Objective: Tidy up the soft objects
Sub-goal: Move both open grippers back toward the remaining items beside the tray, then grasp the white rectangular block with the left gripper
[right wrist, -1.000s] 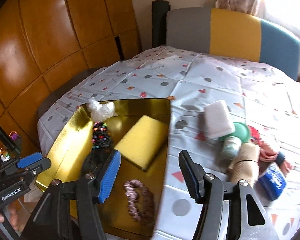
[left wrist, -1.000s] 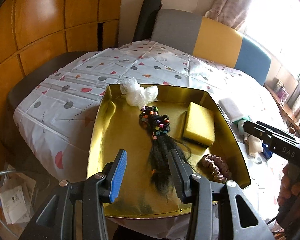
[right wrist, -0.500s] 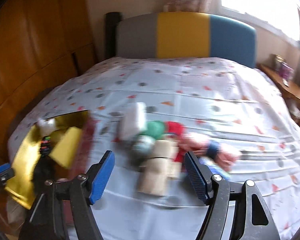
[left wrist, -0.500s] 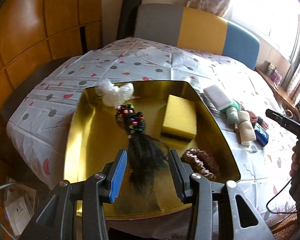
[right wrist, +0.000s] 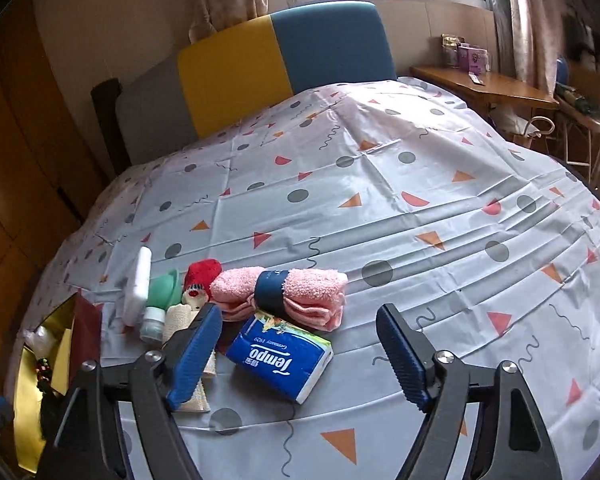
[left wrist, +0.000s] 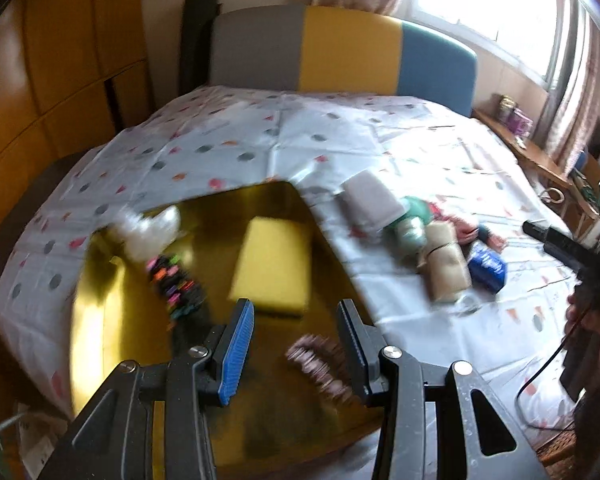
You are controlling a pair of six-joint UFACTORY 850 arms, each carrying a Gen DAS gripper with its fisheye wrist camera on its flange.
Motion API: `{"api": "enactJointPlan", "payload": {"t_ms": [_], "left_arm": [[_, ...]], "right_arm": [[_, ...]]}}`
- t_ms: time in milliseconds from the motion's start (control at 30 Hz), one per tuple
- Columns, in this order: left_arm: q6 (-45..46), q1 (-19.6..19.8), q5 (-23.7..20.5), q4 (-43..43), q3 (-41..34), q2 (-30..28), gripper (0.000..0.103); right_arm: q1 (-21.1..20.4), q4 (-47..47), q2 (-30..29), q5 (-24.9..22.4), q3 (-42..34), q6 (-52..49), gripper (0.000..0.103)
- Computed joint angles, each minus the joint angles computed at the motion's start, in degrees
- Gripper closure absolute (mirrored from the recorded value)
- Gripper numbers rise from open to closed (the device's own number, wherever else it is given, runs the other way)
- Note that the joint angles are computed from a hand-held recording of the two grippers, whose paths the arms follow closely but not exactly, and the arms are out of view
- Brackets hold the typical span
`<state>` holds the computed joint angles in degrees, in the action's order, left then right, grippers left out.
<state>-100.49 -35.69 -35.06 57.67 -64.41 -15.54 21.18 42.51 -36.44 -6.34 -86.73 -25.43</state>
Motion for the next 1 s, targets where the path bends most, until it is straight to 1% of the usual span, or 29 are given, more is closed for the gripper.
{"api": "enactJointPlan", "payload": {"t_ms": [67,167,267,300,367,400,467,500,533,567,700,800,933,967,1000], "left_arm": [[2.57,1.03,2.88,-1.94,-2.34,-1.39,0.060],[8.04,3.31,8.97,-7.71,-6.69,-4.16,0.060],[13.06,4.80,10.38,-12.30,-12.24,-8.25,0.060],[14.95,5.40,10.48,-14.07,-14.00,-9.64,0.058],[19.42,6.71,10.92,-19.58,-18.08,-12.94,0.050],[22.08,7.43,11.55,-23.12,-19.78,-14.38,0.044],[25.18,8.53,12.56,-27.26,-22.50,-16.79,0.039],[27.00,9.10,12.32,-29.58,-24.38,-18.33,0.034],[30.31,9.89,12.03,-33.64,-26.63,-20.19,0.031],[32.66,10.63,12.21,-36.70,-28.50,-21.86,0.030],[33.66,12.22,9.89,-39.78,-33.88,-26.94,0.024],[34.62,12.78,7.20,-40.62,-38.42,-30.58,0.023],[36.32,13.28,6.65,-42.42,-41.35,-33.05,0.023],[35.92,13.21,5.79,-41.81,-42.39,-33.90,0.023],[37.33,13.40,5.15,-42.85,-43.49,-34.80,0.025]], "right_arm": [[0.04,-0.02,-0.17,0.20,-0.28,-0.02,0.022],[0.22,7.68,0.54,0.18,0.80,-7.44,0.021],[0.14,12.11,0.65,-0.65,0.82,-11.63,0.020],[0.10,14.14,0.72,-0.76,0.87,-13.49,0.020],[-0.08,17.73,0.81,-1.22,0.96,-16.62,0.019],[-0.25,20.11,0.78,-1.85,0.93,-18.61,0.019],[-0.52,20.61,0.55,-2.96,0.62,-18.47,0.018],[-0.62,20.81,0.41,-3.45,0.44,-18.30,0.018],[-0.83,20.50,0.05,-4.47,-0.02,-17.56,0.018],[-0.94,20.52,-0.18,-5.11,-0.29,-17.22,0.018],[-1.29,22.07,-0.67,-7.29,-0.89,-17.81,0.017],[-1.50,24.26,-0.81,-8.35,-1.04,-19.75,0.017],[-1.78,25.31,-0.95,-9.77,-1.29,-19.95,0.016],[-1.83,26.05,-0.85,-9.97,-1.19,-20.52,0.016],[-1.83,26.62,-0.69,-9.96,-1.03,-21.03,0.016]]}}
